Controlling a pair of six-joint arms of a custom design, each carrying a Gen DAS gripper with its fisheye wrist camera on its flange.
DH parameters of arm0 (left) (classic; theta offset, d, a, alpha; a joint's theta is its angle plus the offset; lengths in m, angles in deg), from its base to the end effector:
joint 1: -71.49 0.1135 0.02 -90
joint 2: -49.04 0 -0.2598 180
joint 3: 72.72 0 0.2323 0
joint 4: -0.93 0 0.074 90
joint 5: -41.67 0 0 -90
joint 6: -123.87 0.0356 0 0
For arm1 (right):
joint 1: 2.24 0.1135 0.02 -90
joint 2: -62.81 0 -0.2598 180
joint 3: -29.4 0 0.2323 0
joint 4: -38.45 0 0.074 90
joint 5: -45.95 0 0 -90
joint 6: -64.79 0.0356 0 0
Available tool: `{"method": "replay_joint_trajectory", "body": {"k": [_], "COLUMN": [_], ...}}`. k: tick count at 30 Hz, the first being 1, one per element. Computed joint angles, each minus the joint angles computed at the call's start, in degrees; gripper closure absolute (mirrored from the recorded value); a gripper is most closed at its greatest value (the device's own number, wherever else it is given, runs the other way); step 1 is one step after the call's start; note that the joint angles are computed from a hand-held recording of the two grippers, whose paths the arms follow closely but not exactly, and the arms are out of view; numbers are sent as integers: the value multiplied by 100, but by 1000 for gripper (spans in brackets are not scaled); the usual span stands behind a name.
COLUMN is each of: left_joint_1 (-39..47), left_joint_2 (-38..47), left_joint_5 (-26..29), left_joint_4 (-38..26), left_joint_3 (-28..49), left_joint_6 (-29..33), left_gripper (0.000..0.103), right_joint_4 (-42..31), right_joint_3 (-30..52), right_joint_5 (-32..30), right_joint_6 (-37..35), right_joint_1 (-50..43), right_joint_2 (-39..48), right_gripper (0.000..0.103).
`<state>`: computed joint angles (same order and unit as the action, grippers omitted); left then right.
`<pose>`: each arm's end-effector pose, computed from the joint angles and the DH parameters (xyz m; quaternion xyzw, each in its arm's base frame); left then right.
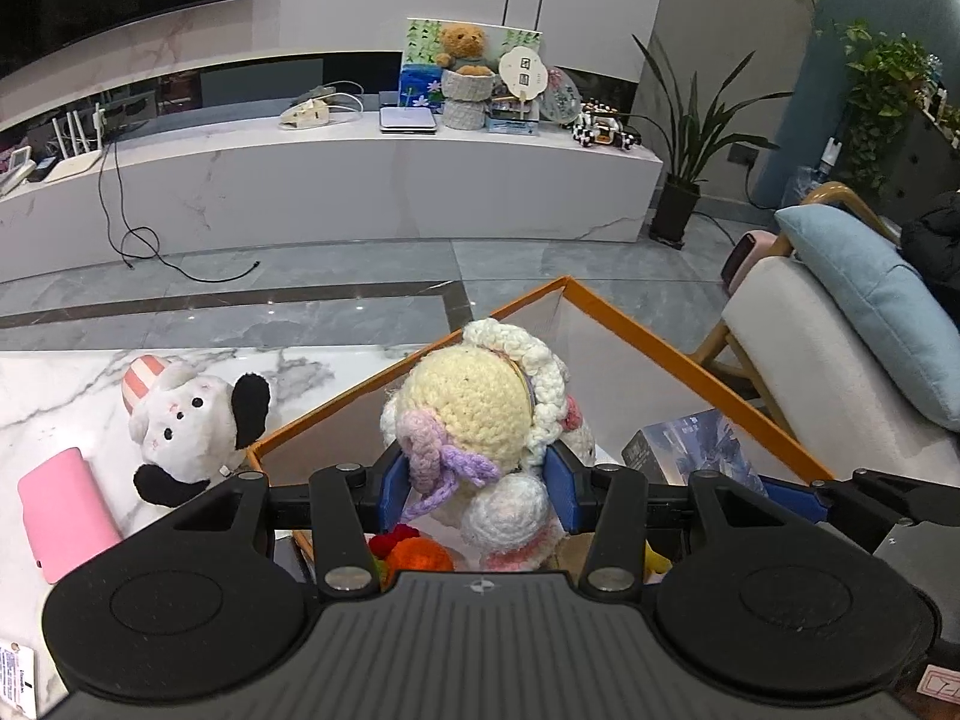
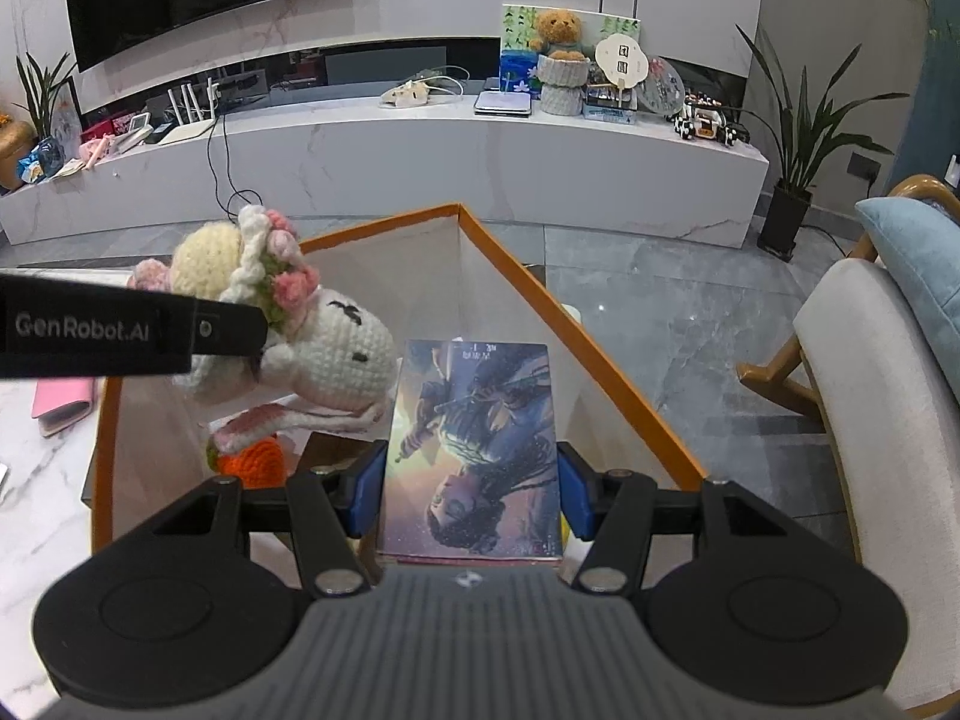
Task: Organize objects
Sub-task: 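Open left tool to drop the doll while right tool drops the card inside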
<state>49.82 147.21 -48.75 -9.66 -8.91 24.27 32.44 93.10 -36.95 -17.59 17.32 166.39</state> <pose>0.3033 -0.1202 0.1621 0.0957 0.9187 -0.1000 0.3698 0.3175 0.1081 0.1386 -0.0731 0.9224 0.0323 0.3778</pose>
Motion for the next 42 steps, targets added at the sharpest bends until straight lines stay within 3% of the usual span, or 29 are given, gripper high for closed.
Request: {"method": "replay_joint_trajectory", "body": {"k": [13, 17, 21, 32, 42], "left_joint_1": [13, 29, 37, 486, 1664], "left_joint_2": [280, 330, 295, -310, -1124], "left_joint_5": [-131, -201, -323, 221, 919], "left_joint_4": [18, -53, 68, 341, 565], "left_joint_3": [72, 100, 12, -353, -1012], "left_joint_6": [156, 224, 274, 309, 613], "left_gripper": [46, 37, 26, 18, 16], "right_joint_4": [60, 67, 264, 301, 331], "right_joint_3": [364, 419, 329, 284, 275], "right_joint_5": [182, 281, 588, 653, 834], "right_joint_6": [-26, -38, -177, -7, 163], "right_joint_1": [138, 175, 286, 316, 573], "right_joint_2": [501, 532, 523, 324, 71], "right_gripper": [44, 43, 35, 35, 35]}}
